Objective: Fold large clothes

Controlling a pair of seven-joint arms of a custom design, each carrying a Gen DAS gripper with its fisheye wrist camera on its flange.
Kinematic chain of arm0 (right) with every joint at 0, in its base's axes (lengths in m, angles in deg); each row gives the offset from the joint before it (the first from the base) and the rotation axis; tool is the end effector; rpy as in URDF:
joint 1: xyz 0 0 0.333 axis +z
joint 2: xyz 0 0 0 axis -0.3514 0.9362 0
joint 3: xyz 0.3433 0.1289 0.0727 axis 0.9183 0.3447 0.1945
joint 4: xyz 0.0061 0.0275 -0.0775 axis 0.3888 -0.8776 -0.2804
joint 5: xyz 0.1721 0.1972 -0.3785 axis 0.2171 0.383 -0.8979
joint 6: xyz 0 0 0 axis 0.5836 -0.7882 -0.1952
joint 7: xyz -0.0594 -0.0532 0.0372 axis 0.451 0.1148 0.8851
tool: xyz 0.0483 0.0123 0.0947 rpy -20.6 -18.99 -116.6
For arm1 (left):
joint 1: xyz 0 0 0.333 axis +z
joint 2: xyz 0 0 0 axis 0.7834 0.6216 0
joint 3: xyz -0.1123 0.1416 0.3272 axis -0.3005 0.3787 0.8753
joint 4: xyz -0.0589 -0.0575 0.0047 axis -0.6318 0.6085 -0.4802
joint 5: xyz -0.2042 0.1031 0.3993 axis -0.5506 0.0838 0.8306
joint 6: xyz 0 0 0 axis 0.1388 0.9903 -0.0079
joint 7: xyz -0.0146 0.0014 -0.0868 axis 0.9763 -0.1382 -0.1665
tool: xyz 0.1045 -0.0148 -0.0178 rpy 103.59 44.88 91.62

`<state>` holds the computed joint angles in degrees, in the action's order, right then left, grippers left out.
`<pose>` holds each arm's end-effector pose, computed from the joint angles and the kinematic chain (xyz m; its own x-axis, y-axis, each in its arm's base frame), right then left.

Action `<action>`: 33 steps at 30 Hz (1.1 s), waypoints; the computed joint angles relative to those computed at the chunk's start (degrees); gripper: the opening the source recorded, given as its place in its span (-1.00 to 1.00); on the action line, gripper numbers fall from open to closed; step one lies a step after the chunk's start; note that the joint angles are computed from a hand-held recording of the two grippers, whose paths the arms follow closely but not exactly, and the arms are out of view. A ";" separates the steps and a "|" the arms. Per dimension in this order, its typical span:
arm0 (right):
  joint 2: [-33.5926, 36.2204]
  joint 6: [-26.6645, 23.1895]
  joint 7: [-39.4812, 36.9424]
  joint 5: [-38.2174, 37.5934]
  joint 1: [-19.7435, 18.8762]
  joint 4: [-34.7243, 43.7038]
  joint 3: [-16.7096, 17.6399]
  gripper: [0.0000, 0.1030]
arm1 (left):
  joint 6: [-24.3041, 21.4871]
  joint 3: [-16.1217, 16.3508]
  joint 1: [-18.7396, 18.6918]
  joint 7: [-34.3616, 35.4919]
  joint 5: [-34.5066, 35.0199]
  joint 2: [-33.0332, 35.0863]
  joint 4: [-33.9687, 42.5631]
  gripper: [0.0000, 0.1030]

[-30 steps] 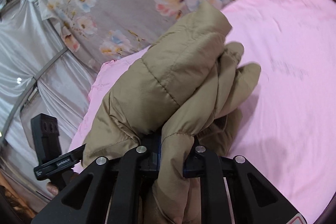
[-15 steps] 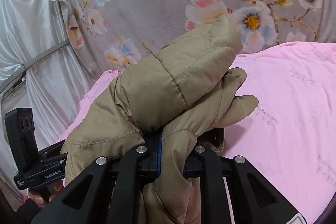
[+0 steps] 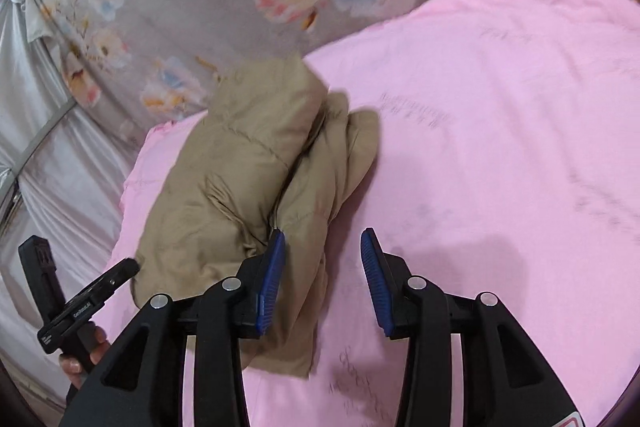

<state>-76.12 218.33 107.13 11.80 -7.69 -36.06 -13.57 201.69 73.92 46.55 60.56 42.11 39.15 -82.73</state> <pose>0.6462 0.1857 0.5470 -0.1555 -0.8785 -0.4516 -0.6646 0.4313 -0.6102 0.7085 -0.1634 0.5404 -0.3218 -0.9394 0.1182 -0.7379 0.1706 -0.6529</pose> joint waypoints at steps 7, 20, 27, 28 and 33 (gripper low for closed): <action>5.41 -15.45 22.39 -35.58 6.55 15.43 -1.52 -0.44 | -4.35 3.14 -5.92 -21.90 20.62 0.28 5.75 0.59; 11.45 -20.46 24.17 -36.23 9.53 18.02 -2.15 -0.44 | -6.52 4.74 -9.63 -42.57 39.95 3.80 4.63 0.67; 12.08 -19.47 25.42 -36.36 9.77 16.94 -2.58 -0.44 | -5.81 5.45 -10.44 -46.25 45.05 3.87 3.46 0.67; 12.10 -19.30 25.64 -36.43 9.80 16.75 -2.65 -0.44 | -5.73 5.53 -10.53 -46.77 45.73 3.91 3.39 0.68; 12.19 -18.65 26.35 -36.80 9.88 16.21 -2.89 -0.44 | -4.97 5.98 -11.11 -50.12 49.50 4.01 2.72 0.68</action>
<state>-63.92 199.68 133.48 -25.00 2.19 -19.85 -16.46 196.72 79.90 35.44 10.44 91.61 43.16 -80.01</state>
